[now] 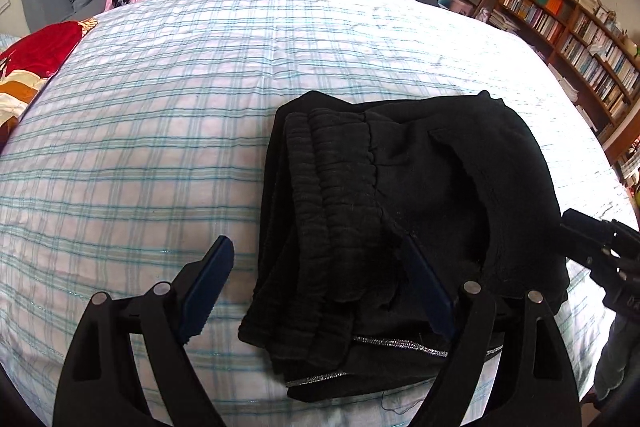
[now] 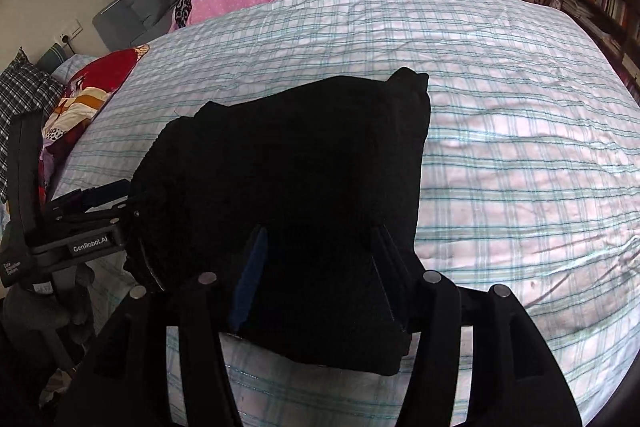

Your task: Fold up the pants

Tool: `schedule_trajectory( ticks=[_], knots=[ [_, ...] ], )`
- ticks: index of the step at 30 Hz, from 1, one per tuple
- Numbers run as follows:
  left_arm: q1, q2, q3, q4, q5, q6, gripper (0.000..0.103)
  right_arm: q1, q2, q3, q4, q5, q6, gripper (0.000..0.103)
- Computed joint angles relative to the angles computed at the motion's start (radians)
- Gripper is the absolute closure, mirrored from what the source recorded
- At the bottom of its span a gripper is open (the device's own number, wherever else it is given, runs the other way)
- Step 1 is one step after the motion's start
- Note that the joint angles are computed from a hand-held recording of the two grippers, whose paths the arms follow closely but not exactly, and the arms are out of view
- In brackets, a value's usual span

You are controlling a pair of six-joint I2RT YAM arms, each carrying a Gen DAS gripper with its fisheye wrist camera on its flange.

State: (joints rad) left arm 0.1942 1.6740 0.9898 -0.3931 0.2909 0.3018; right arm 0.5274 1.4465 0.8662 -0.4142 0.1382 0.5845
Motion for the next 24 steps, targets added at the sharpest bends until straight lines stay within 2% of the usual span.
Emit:
schedule_trajectory(
  ticks=[4,8,14,20,24],
  knots=[
    [-0.006,0.001,-0.027,0.033,-0.014,0.0,0.017,0.057,0.03,-0.046,0.03,0.073,0.032,0.041],
    [-0.016,-0.004,-0.046,0.062,-0.032,0.007,0.017,0.085,0.056,-0.062,0.059,0.123,0.038,0.039],
    [-0.016,-0.031,-0.066,0.069,-0.046,0.014,0.017,0.096,0.028,-0.084,0.046,0.125,0.076,0.038],
    [0.037,0.002,0.003,-0.033,0.05,-0.009,0.016,0.126,-0.054,-0.157,0.046,0.127,0.128,0.037],
    [0.077,0.027,0.056,-0.077,0.119,-0.041,0.01,0.132,-0.112,-0.182,0.023,0.097,0.158,0.037]
  ],
)
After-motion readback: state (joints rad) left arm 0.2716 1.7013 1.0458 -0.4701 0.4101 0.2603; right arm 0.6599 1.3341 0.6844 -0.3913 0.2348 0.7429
